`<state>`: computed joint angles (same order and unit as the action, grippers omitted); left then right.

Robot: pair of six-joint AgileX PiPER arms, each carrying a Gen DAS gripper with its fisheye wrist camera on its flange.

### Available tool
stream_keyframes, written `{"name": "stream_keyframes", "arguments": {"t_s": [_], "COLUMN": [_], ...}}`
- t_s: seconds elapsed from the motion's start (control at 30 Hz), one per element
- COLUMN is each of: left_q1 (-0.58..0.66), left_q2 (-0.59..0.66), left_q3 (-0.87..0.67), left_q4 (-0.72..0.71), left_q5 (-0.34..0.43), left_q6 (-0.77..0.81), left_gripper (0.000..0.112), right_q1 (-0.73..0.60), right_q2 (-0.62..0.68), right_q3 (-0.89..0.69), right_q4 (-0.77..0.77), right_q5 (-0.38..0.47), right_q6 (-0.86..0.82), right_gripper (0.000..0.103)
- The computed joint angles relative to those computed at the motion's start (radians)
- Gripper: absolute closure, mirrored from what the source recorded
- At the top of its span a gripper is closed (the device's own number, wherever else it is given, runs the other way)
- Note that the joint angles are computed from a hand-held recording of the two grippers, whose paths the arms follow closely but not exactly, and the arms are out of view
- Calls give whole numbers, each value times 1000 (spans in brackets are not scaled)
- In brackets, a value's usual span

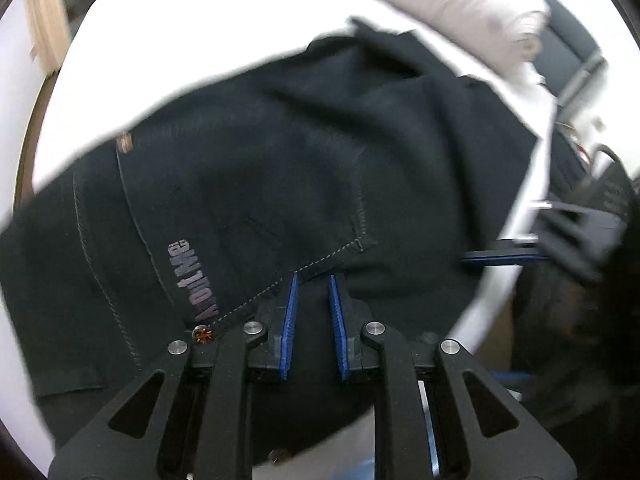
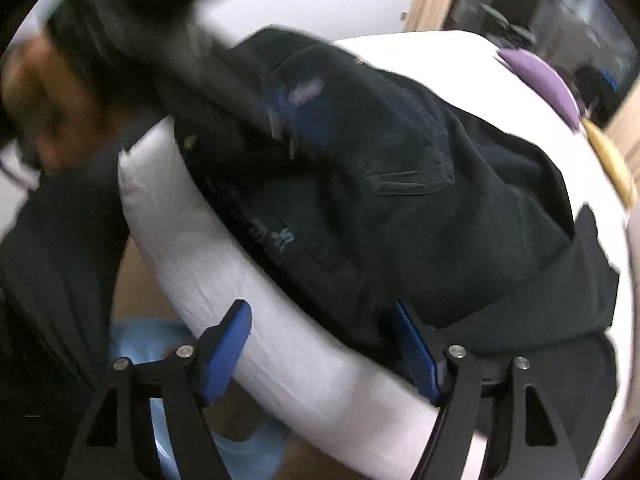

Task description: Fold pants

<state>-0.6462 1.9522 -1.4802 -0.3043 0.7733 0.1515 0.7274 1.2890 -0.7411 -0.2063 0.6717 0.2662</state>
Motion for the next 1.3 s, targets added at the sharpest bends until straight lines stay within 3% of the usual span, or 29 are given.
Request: {"name": "stream_keyframes", "arguments": {"t_s": [0.07, 0.2, 0.27, 0.37, 0.47, 0.6, 0.73, 0.87, 0.97, 1.0, 1.07, 1.13, 1.23, 1.3], "left_q1": [6, 25, 18, -5, -23, -22, -2, 10, 11, 12, 13, 13, 6, -1], "left_q2": [0, 2, 7, 13, 20, 15, 23, 30, 30, 31, 31, 31, 35, 35], "left_q3": [25, 29, 12, -4, 23, 38, 28, 23, 23, 23, 25, 23, 19, 18], "left_q4": [-29, -64, -30, 30, 46, 36, -3, -21, -21, -22, -22, -18, 1, 15], "left_q5": [-33, -25, -13, -15, -63, -73, -61, -59, -58, -59, -60, -59, -60, -62], "left_q6": [-6, 0, -38, -106, -150, -154, -117, -100, -100, -99, -98, -99, -116, -131], "left_gripper": [97, 97, 97, 97, 97, 97, 97, 97, 97, 97, 97, 97, 97, 97], "right_q1": [-115, -507, -687, -838, -859, -829, -823, -854, -831, -834, -842, -859, -908, -949], "right_q2": [-56, -87, -27, 109, 304, 570, 816, 966, 1028, 1038, 1053, 1070, 1003, 877], "right_q3": [4, -57, -150, -335, -562, -837, -1128, -1308, -1380, -1391, -1419, -1454, -1350, -1158], "right_q4": [145, 453, 494, 434, 292, 164, 93, 174, 105, 107, 114, 133, 192, 242], "right_q5": [-4, 29, 45, 42, 81, 155, 293, 382, 400, 391, 392, 402, 325, 197], "right_q6": [-114, -364, -396, -295, -151, -47, 52, 35, 56, 62, 65, 41, 8, -8], "right_gripper": [31, 37, 37, 37, 36, 36, 36, 36, 37, 40, 60, 89, 101, 101]}}
